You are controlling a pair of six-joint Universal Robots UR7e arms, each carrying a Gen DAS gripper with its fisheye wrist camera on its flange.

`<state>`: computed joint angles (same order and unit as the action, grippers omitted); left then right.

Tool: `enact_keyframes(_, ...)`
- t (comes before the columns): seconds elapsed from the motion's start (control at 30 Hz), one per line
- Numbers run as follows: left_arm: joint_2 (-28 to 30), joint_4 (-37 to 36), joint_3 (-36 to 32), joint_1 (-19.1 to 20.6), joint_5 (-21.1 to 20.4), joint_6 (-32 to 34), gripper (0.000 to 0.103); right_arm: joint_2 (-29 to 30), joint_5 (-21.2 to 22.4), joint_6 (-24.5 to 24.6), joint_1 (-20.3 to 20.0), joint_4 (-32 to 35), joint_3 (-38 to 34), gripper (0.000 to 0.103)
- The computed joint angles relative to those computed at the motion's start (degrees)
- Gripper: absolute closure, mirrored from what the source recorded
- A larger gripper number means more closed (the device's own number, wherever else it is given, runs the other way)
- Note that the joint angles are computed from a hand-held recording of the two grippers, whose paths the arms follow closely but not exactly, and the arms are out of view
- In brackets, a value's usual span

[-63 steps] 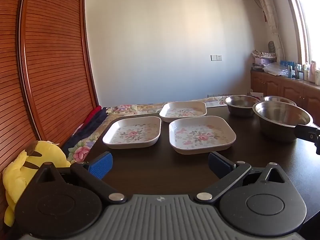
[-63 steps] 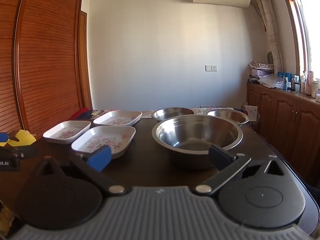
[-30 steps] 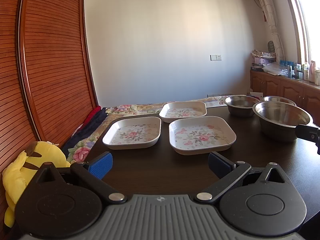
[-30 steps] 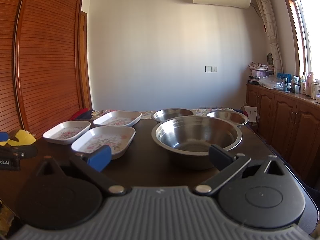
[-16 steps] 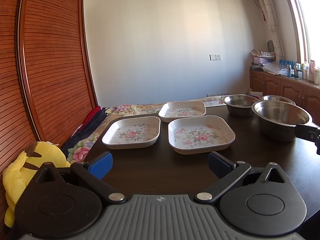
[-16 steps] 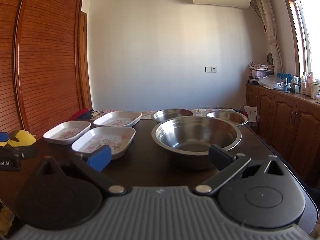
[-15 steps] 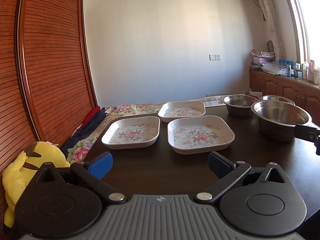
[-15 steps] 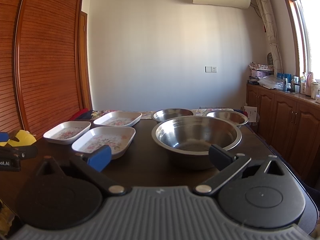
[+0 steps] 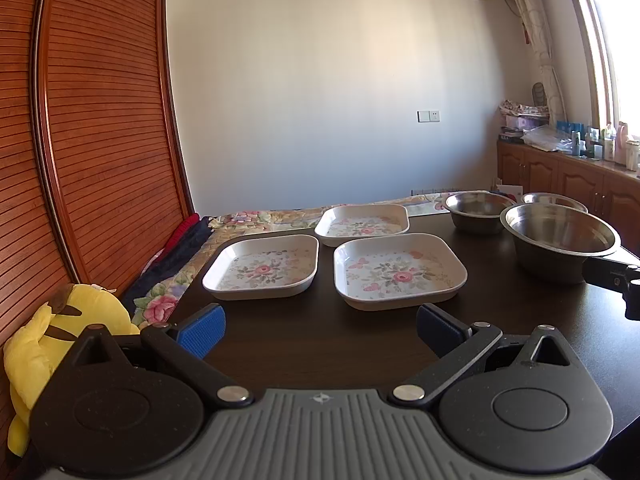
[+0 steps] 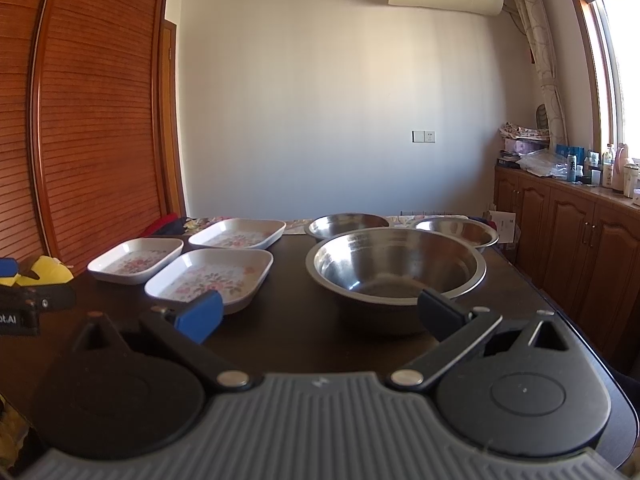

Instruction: Organize plates and bowls

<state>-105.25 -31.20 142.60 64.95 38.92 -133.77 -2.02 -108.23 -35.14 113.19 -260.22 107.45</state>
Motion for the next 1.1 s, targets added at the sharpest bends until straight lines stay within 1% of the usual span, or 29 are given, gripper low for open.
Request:
enact_keyframes(0.2, 0.9, 1.2, -0.8, 0.7, 0.4, -0.7, 0.0, 0.1, -0.1, -0.2, 0.0, 0.6, -0.2, 0.0)
enact_keyframes(0.37, 3.3, 2.7, -2.9, 3.4, 2.5, -1.5, 0.0, 0.2, 0.2, -1.2, 0.1, 2.5, -0.7, 0.0)
enact_keyframes(0.47, 5.0, 5.3, -5.2, 5.4, 4.7, -2.9, 0.0, -0.2, 0.9, -1.7, 0.3, 4.4, -1.1, 0.0)
enact_keyframes(0.7, 8.6, 12.2, -11.6, 10.1, 10.3, -5.3, 0.001, -2.9, 4.8, -1.5, 0.2, 14.2, -1.9, 0.001)
enact_keyframes(0.77, 9.7, 14.0, -13.6, 11.2, 11.4, -5.4, 0.005, -3.6, 5.9, -2.1, 0.5, 17.4, -2.3, 0.005)
enact_keyframes(0.8, 10.4, 15.2, -14.8, 11.8, 12.1, -5.8, 0.006, -4.0, 6.2, -2.5, 0.6, 19.2, -2.7, 0.013)
enact_keyframes(0.83, 11.1, 16.3, -16.0, 12.4, 12.8, -6.1, 0.008, -4.4, 6.4, -2.9, 0.8, 20.9, -3.1, 0.015)
enact_keyframes(0.9, 12.4, 18.4, -18.3, 13.6, 14.3, -6.4, 0.009, -4.9, 7.3, -2.8, 0.8, 24.2, -3.8, 0.017)
enact_keyframes(0.93, 13.2, 19.8, -19.6, 14.1, 15.0, -6.5, 0.011, -5.1, 7.5, -2.8, 0.8, 25.8, -4.3, 0.019)
enact_keyframes(1.1, 15.7, 22.9, -24.1, 15.7, 17.6, -5.1, 0.02, -5.2, 6.7, -2.5, 0.9, 33.3, -7.2, 0.027)
